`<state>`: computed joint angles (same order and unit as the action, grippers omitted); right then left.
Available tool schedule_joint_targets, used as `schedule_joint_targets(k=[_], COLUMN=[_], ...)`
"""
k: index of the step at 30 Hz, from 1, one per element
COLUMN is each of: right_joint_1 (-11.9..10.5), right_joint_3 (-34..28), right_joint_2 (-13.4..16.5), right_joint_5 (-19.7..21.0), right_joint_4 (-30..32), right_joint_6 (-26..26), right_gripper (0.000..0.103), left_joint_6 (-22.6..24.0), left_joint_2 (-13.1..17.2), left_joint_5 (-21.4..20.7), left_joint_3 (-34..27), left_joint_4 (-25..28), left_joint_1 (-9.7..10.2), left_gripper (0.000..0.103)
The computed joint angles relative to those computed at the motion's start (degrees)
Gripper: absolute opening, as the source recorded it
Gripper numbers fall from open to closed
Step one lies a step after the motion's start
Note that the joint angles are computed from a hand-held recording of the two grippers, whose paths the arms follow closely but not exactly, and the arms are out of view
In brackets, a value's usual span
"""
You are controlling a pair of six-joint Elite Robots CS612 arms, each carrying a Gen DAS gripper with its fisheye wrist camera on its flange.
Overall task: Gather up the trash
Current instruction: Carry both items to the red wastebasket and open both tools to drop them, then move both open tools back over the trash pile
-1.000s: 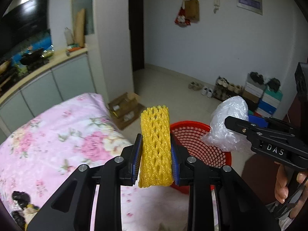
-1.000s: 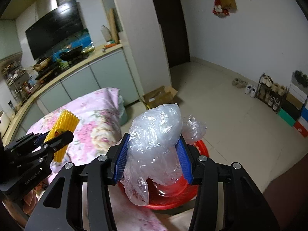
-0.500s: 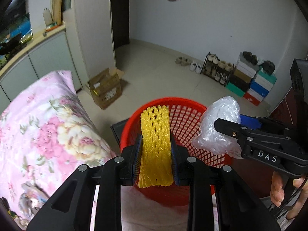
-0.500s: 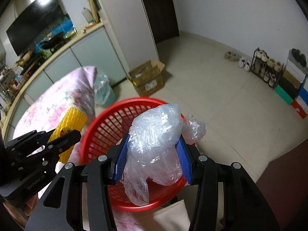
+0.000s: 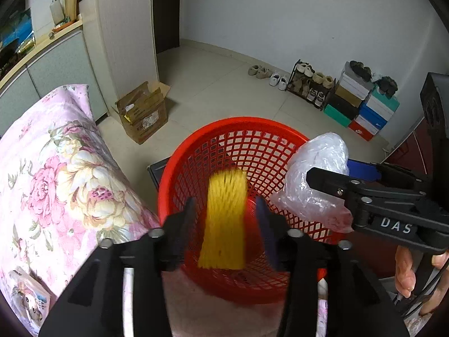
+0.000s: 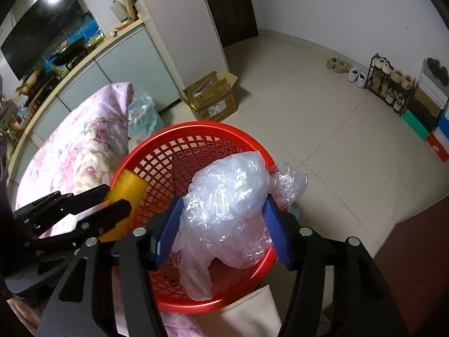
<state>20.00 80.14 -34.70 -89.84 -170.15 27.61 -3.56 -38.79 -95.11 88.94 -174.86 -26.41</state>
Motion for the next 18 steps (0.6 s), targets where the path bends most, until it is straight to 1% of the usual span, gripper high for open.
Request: schedule_joint_targets(k=[1, 2, 4, 7, 8, 9, 10, 18], right_joint_1=[-0.02, -0.05, -0.09, 0.05, 0.08, 0.19, 0.24, 1.02], right_joint_3=[0.21, 0.45, 1.03, 1.66, 1.82, 1.96, 2.07, 2.94], right_joint_2=[-0.14, -0.31, -0.70, -1.24, -1.38, -1.55, -1.66, -2.63], right_joint_5=[0.08, 0.25, 0.66, 0.69, 0.65, 0.45, 0.28, -1.36], right_joint_4=[-0.26, -0.63, -1.36, -2.29, -2.47, -2.64, -2.74, -4.63], right_joint_6=[0.17, 0.37, 0.72, 0.71, 0.54, 0.26, 0.02, -0.96], right_gripper=[0.060, 0.061, 0.061, 0.063, 0.066, 0.069, 0.070, 0.070], left_joint_6=[-0.14, -0.29, -0.61, -1.58, -1.98, -2.16, -2.44, -5.19], left_joint_2=[-0.10, -0.27, -0.62, -1.26, -1.57, -1.78, -2.10, -5.02], left_joint_5=[-0.01, -0.02, 0.17, 0.75, 1.22, 1.57, 2.04, 5.70], left_joint_3=[0.16, 0.43, 0.89, 1.77, 2.25, 2.48, 2.93, 7.63], left_joint_4=[-0.59, -1.04, -1.59, -2.71, -3.33, -3.63, -4.16, -9.12], left_joint_1=[0.02, 0.08, 0.19, 0.39, 0.46, 0.56, 0.61, 1.03], left_gripper=[0.057, 0.059, 0.061, 0.066, 0.067, 0.068, 0.068, 0.070])
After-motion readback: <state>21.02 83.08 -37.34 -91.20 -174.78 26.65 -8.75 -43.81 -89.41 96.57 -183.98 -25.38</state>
